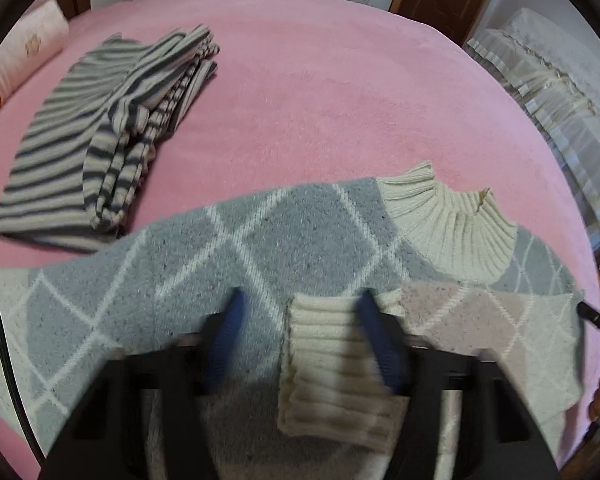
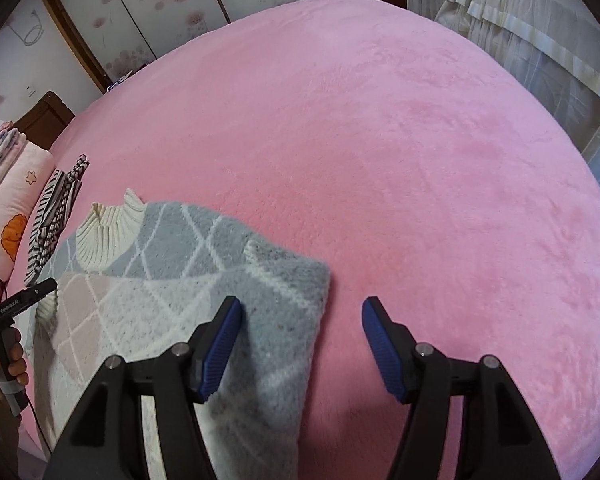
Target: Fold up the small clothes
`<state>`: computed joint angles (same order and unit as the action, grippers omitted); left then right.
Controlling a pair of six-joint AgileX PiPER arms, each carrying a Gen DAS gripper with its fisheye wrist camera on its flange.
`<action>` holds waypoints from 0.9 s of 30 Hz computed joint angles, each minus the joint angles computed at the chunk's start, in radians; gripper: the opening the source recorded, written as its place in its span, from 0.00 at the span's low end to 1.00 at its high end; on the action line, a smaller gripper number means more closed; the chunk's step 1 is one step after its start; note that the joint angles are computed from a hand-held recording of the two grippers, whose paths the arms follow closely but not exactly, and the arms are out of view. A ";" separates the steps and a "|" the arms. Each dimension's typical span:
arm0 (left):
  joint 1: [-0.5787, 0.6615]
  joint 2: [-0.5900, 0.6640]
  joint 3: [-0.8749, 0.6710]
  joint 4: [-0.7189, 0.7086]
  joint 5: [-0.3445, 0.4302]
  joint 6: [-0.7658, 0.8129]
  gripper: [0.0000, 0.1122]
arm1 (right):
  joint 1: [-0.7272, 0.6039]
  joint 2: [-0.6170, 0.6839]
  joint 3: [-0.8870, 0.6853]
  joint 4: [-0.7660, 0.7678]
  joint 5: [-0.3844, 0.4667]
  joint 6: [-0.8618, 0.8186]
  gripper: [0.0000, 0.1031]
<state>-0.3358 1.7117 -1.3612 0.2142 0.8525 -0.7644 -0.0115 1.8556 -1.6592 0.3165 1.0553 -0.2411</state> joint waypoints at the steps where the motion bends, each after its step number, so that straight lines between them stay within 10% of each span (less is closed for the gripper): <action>1: -0.015 0.010 -0.006 0.033 0.009 -0.024 0.23 | 0.007 0.004 0.001 -0.010 -0.011 0.004 0.58; 2: -0.041 0.024 -0.020 0.094 0.035 -0.070 0.15 | 0.017 0.003 0.010 -0.026 -0.033 0.010 0.49; 3: -0.065 0.043 -0.036 0.153 0.066 -0.110 0.13 | 0.030 0.009 0.008 -0.057 -0.039 0.024 0.19; 4: -0.086 0.060 -0.046 0.201 0.091 -0.141 0.11 | 0.052 0.016 0.004 -0.120 -0.045 0.067 0.16; 14: -0.160 0.100 -0.010 0.386 0.151 -0.250 0.09 | 0.126 -0.021 0.123 -0.313 -0.196 0.164 0.17; 19: -0.162 0.102 -0.020 0.383 0.159 -0.251 0.10 | 0.129 -0.053 0.159 -0.356 -0.219 0.189 0.35; 27: -0.166 -0.094 -0.007 0.327 0.225 -0.272 0.50 | 0.120 -0.235 0.186 -0.306 -0.133 0.166 0.39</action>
